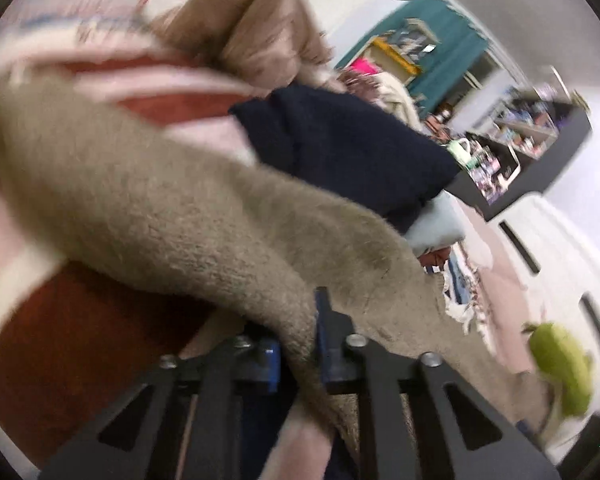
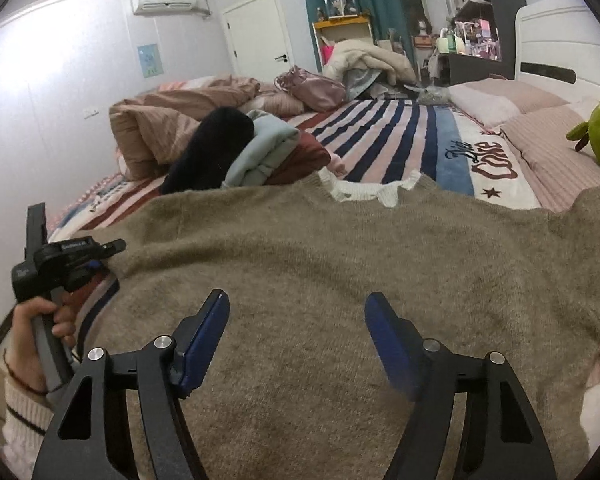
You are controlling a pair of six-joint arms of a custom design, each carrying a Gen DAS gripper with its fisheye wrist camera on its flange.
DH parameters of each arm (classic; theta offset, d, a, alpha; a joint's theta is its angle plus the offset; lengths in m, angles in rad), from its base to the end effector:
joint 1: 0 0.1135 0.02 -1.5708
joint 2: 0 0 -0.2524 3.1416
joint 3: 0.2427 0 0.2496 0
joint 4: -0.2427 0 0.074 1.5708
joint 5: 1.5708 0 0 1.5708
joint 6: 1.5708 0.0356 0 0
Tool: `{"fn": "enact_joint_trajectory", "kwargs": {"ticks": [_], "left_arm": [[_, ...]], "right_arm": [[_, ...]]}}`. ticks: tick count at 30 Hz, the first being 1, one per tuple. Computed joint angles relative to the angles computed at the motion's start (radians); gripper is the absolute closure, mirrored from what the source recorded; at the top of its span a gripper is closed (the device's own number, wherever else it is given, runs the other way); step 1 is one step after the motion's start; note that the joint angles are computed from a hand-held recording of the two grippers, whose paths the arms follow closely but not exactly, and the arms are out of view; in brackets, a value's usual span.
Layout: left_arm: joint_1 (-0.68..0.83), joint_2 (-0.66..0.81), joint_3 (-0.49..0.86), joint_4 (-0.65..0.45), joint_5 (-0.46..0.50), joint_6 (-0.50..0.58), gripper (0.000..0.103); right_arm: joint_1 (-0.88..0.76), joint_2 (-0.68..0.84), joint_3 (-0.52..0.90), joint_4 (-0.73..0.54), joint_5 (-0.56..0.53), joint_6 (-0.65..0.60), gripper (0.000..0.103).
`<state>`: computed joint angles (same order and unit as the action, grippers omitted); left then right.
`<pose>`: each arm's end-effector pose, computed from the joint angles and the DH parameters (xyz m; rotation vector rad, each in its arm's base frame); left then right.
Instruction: Fold small clothes
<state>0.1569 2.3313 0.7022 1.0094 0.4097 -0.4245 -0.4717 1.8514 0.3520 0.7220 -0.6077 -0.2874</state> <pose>0.3248 0.0370 -0.0110 -0.4017 2.1570 -0.5991 0.2236 -0.0912 0.0462 -0.0846 2.1984 0.2967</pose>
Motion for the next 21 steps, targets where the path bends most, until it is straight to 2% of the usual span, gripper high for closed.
{"fn": "enact_joint_trajectory", "kwargs": {"ticks": [1, 3, 5, 6, 7, 10, 13, 14, 15, 16, 17, 18, 20, 21], "left_arm": [[-0.023, -0.02, -0.025, 0.039, -0.041, 0.027, 0.093], [-0.108, -0.081, -0.1, 0.145, -0.145, 0.149, 0.094], [-0.188, -0.126, -0.164, 0.23, -0.191, 0.266, 0.094], [-0.237, -0.158, -0.186, 0.231, -0.188, 0.326, 0.094], [-0.271, -0.188, -0.187, 0.184, -0.169, 0.367, 0.094], [-0.391, -0.208, -0.075, -0.135, -0.085, 0.481, 0.094], [-0.469, -0.1, 0.107, -0.419, -0.087, 0.477, 0.091], [-0.496, -0.054, 0.154, -0.464, -0.135, 0.447, 0.09], [-0.509, -0.046, 0.151, -0.441, -0.161, 0.415, 0.09], [-0.501, -0.059, 0.133, -0.417, -0.136, 0.375, 0.081], [-0.493, -0.071, 0.129, -0.425, -0.108, 0.357, 0.065], [-0.478, -0.092, 0.119, -0.43, -0.064, 0.336, 0.056], [-0.454, -0.145, 0.05, -0.375, 0.004, 0.294, 0.03], [-0.437, -0.169, 0.011, -0.329, 0.044, 0.271, 0.024]], "right_arm": [[-0.016, -0.001, -0.002, 0.002, -0.017, -0.007, 0.036], [-0.041, -0.004, -0.002, 0.001, -0.043, -0.014, 0.036], [-0.08, -0.008, 0.004, -0.02, -0.088, -0.028, 0.036], [-0.108, -0.006, 0.008, -0.033, -0.119, -0.038, 0.036], [-0.132, -0.001, 0.012, -0.044, -0.144, -0.047, 0.036], [-0.221, 0.01, 0.029, -0.095, -0.223, -0.092, 0.036], [-0.317, 0.008, 0.039, -0.154, -0.299, -0.146, 0.036], [-0.348, 0.008, 0.049, -0.186, -0.324, -0.166, 0.035], [-0.382, 0.008, 0.066, -0.241, -0.353, -0.197, 0.035], [-0.404, 0.007, 0.079, -0.282, -0.371, -0.22, 0.035], [-0.436, 0.003, 0.093, -0.332, -0.393, -0.25, 0.035], [-0.454, -0.001, 0.101, -0.362, -0.405, -0.269, 0.035], [-0.487, -0.012, 0.113, -0.428, -0.428, -0.314, 0.028], [-0.496, -0.018, 0.122, -0.465, -0.433, -0.334, 0.025]]}}
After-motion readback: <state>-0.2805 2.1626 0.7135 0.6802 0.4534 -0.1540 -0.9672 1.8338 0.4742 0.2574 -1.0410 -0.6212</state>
